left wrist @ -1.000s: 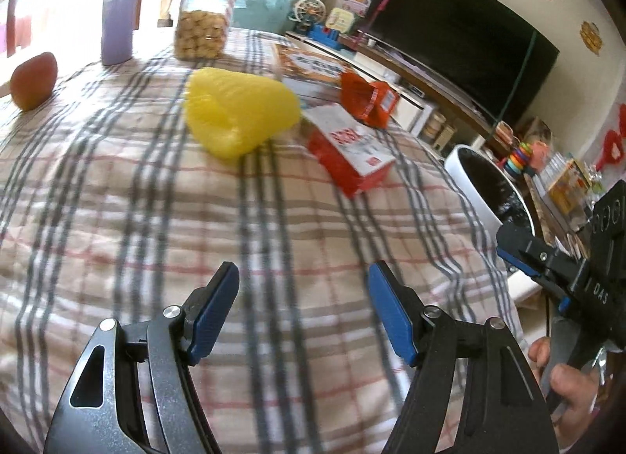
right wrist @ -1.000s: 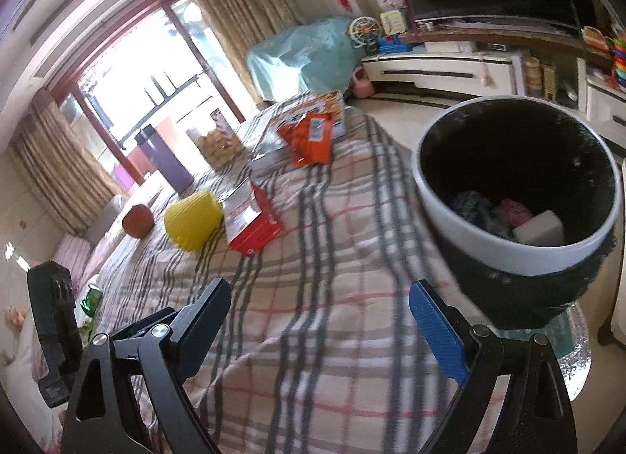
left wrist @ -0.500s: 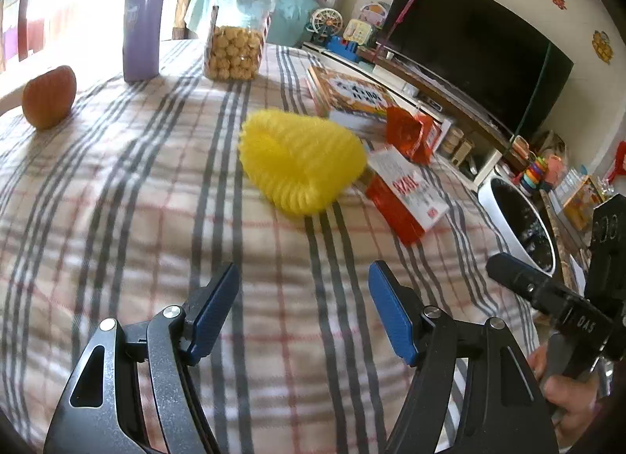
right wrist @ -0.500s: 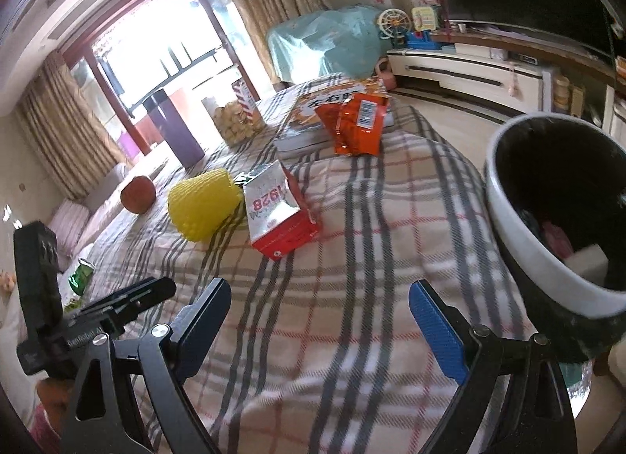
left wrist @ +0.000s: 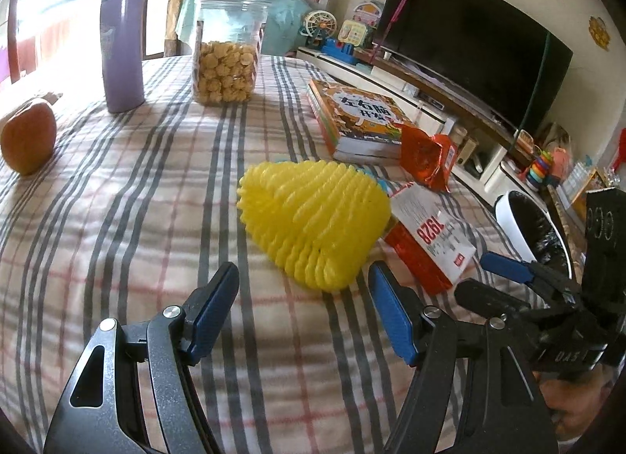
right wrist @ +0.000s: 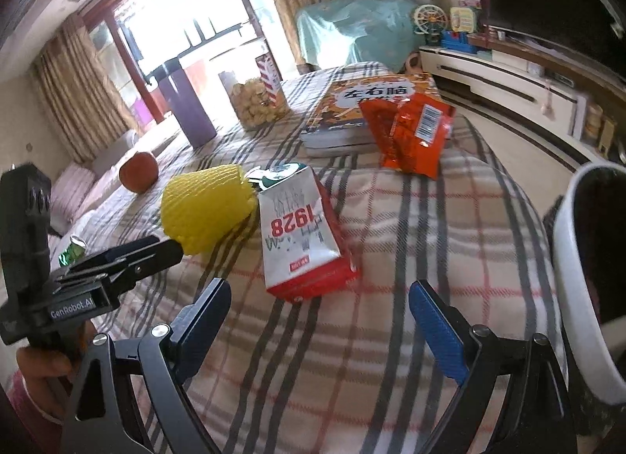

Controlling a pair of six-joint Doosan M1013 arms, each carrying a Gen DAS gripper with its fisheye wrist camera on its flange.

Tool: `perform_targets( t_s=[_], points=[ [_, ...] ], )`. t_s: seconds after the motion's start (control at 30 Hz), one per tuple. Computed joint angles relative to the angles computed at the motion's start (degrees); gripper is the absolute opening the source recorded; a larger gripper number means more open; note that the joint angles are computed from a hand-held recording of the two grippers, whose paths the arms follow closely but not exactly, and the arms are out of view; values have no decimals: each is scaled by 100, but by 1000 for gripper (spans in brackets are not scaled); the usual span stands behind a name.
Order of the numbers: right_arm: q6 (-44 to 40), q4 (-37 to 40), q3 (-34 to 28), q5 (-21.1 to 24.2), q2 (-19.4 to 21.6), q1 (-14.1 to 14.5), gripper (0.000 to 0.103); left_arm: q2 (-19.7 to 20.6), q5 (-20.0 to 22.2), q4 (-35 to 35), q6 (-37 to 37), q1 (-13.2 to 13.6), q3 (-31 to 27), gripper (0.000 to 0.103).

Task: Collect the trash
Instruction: 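Grasp the yellow foam net with the left tool while the right tool grasps the red-and-white milk carton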

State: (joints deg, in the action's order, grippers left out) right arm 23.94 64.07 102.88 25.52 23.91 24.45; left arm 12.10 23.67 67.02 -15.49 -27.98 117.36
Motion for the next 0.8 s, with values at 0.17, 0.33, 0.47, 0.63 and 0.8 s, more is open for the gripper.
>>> perform_targets(
  t_s=[0.17,0.33,0.47,0.63,0.8],
  points=[
    [230,-511,-162,-89,103,104,92,97,-200,-55,277,87,-72,40],
    [388,-859,-244,-214,161,210,77,137,-266,-175,623,31,-117,19],
    [847,-1302,-278,-316,185,253,58,89,-259,-65,489,-55,-59,14],
    [632,-1059,-136,-292,74,200,57,-23,-403,168,-30,-106,104,13],
    [333,-593,102,-177,-113,73,57,-148,-450,537,-538,-242,245,12]
  ],
)
